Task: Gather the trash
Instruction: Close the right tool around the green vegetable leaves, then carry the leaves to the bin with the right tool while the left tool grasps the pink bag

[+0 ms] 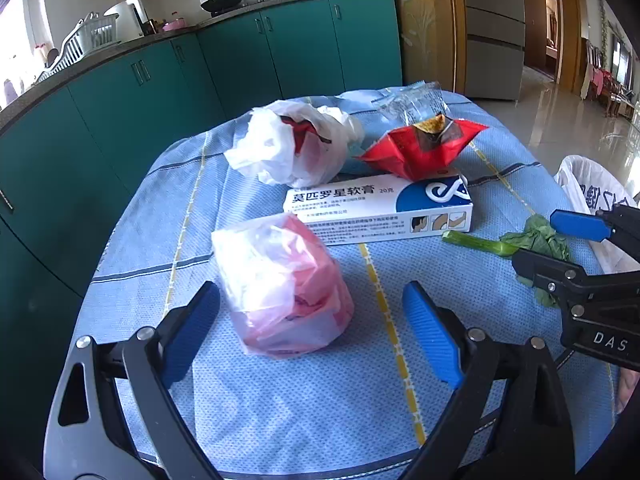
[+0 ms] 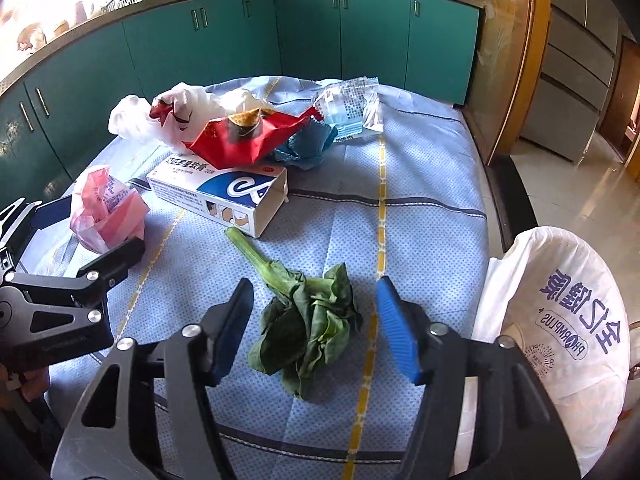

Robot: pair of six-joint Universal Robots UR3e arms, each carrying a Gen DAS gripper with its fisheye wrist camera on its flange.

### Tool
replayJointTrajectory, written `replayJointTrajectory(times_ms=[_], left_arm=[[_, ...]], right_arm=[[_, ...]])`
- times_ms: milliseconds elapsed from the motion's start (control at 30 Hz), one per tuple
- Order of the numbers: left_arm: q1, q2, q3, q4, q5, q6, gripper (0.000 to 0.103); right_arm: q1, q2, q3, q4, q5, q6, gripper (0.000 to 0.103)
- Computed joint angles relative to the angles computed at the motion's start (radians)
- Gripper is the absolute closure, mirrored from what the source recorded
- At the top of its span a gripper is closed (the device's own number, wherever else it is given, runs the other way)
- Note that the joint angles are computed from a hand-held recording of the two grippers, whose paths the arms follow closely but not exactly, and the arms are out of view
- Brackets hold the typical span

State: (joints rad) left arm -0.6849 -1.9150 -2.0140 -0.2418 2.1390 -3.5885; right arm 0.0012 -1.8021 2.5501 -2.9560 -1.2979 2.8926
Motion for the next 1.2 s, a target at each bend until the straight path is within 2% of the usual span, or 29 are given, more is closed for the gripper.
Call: replayJointTrajectory(times_ms=[200, 267, 333, 367, 500, 667, 800, 900, 1000, 1133, 1200], left_arm=[[0.010, -0.006, 0.001, 0.001, -0.031, 0.008, 0.011], [0.024, 0.000, -0.012, 0.012, -0.060, 0.006, 0.016], [0.037, 0.002, -0.022, 0.015, -0.082, 0.009, 0.032], [0.046, 0.003, -0.028, 0.018, -0.098, 0.013, 0.036], [0.056, 0.025, -0.061, 0.051, -0.117, 0.016, 0.041], [0.034, 0.075, -0.104, 0.064, -0.085, 0.022, 0.042], [0.008, 0.117, -0.125, 0.060, -0.050, 0.022, 0.042], [-0.004, 0.138, -0.137, 0.050, -0.026, 0.020, 0.042], [-0.008, 0.152, -0.149, 0.040, -0.011, 0.013, 0.041], [-0.003, 0.175, -0.176, 0.035, -0.007, 0.007, 0.041], [-0.005, 0.180, -0.180, 0.031, -0.005, 0.006, 0.041]], right_arm=[[0.014, 0.020, -0.005, -0.019, -0.026, 0.006, 0.040], [0.025, 0.030, -0.006, -0.029, -0.040, 0.007, 0.040], [0.033, 0.038, -0.007, -0.035, -0.050, 0.006, 0.040], [0.038, 0.041, -0.008, -0.039, -0.057, 0.007, 0.040], [0.056, 0.046, -0.008, -0.054, -0.076, 0.010, 0.040], [0.096, 0.080, -0.019, -0.068, -0.096, 0.006, 0.040], [0.091, 0.049, -0.012, -0.035, -0.059, -0.021, 0.066], [0.049, -0.010, 0.003, 0.020, -0.001, -0.047, 0.080], [-0.074, -0.147, 0.037, 0.156, 0.161, -0.115, 0.082], [-0.180, -0.265, 0.052, 0.259, 0.233, -0.151, 0.082], [-0.174, -0.252, 0.053, 0.213, 0.182, -0.116, 0.082]])
